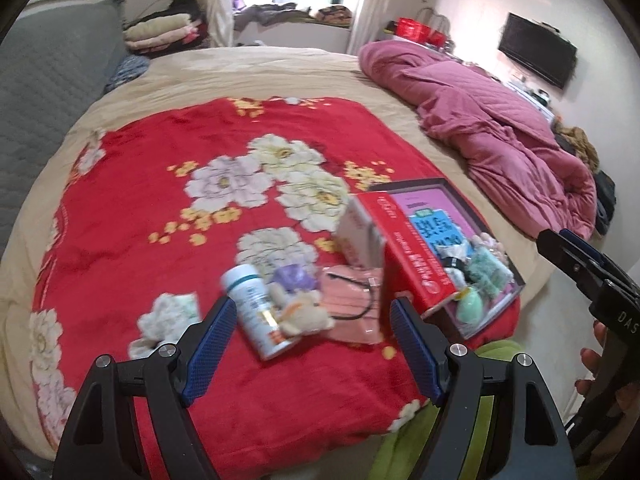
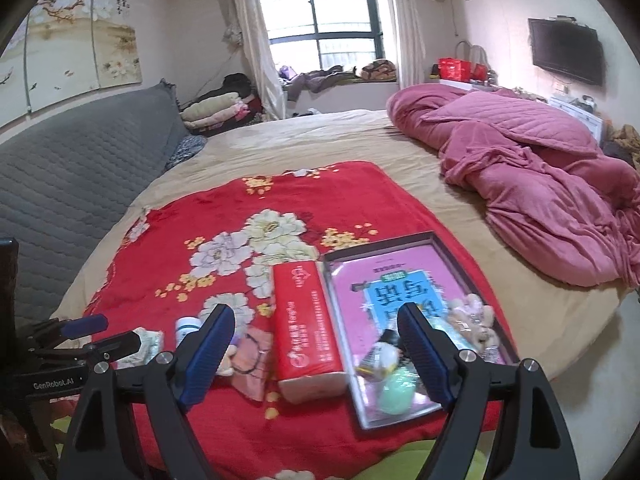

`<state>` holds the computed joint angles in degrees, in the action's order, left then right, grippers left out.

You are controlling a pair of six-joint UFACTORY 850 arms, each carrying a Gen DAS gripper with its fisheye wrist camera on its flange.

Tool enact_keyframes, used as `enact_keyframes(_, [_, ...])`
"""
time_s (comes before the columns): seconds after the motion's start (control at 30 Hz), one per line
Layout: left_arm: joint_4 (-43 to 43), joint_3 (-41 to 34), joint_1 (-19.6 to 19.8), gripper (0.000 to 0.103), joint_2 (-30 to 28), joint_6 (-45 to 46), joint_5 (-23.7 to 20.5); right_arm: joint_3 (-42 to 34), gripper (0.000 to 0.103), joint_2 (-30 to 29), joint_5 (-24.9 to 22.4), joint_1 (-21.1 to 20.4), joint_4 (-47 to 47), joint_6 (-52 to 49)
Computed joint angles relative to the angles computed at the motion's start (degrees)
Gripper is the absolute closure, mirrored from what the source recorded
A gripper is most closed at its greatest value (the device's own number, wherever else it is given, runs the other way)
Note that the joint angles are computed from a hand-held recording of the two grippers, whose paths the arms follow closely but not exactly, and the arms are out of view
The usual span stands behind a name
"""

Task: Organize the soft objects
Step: 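Lift both tools away from the tray and move over the remaining items, then grasp the white scrunchie with the left tool while the right tool grasps the bunny plush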

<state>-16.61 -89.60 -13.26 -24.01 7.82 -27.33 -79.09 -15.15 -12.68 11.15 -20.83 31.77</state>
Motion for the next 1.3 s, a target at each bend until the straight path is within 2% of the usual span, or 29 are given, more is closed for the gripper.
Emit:
enact_keyframes(0.5, [3.5,7.0,4.8,0.023,3.5,-3.9,1.3,-3.7,0.02,-4.4,-2.0,4.1,17.9,-20.3])
enact_keyframes(0.97, [4.4,9.6,7.3,0.023,3.2,-6.2,1.2,-6.9,0.02,-8.7,-4.7,6.1,26.1,-29.6])
enact_keyframes(1.3, [5.8,9.1,9.8,0.023,-0.3,-9.1,-0.3,-10.6,0.02,-13.3,-7.9,6.6,30.5,-34.0])
